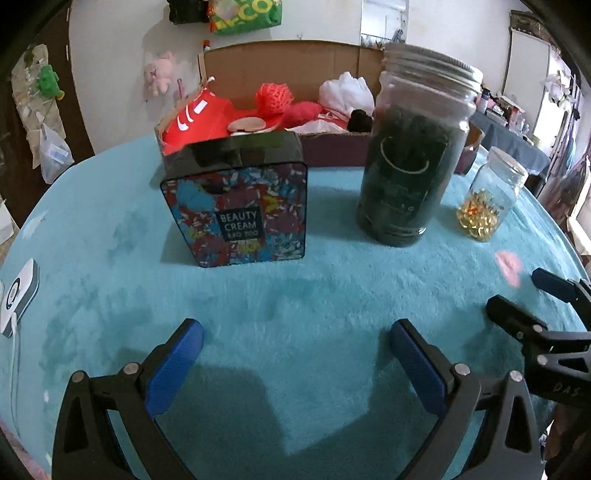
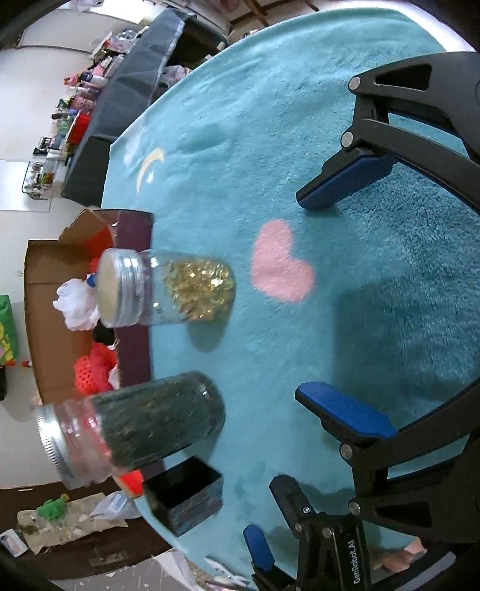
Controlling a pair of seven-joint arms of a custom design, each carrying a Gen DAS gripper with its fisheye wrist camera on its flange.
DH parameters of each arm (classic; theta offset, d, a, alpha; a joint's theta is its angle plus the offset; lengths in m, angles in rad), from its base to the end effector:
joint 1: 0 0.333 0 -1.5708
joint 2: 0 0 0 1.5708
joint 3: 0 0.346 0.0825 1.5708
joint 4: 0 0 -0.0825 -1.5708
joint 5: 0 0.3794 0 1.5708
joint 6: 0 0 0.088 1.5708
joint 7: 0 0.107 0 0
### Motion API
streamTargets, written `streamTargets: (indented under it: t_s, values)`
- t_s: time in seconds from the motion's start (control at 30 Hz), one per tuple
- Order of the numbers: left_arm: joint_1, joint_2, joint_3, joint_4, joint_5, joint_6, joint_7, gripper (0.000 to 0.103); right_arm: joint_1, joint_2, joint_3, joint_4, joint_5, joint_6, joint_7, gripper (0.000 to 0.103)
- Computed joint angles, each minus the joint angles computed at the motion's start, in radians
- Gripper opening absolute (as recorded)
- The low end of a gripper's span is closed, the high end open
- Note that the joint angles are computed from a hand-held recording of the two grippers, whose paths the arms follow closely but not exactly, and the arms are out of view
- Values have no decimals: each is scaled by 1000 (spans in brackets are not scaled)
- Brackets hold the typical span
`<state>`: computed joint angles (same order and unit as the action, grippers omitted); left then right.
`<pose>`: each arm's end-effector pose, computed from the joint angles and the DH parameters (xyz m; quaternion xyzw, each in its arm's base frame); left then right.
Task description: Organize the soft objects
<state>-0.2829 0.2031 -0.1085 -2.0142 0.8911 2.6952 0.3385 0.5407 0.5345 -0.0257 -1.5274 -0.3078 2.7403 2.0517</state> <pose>0.5674 -0.2583 0.4294 -0.7041 0.6225 -0.2243 0.2578 0.6495 0.3861 0.4528 -0.7507 0.5629 -0.1975 0.2840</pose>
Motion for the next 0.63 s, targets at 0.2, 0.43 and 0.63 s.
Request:
streamTargets:
  t_s: [0.2,0.43,0.63]
  values:
    - [-15,-4,3,-5,70,-33,-80,103,10,-2,-17,-10,-16,16,36,96]
    - [0,-12,-7,-16,59,-16,-83,103,13,1,-22,-5,-29,12,52,96]
    - [5,-10,-7,-13,51,-11,-75,103,12,1,-20,-3,-34,11,55,96]
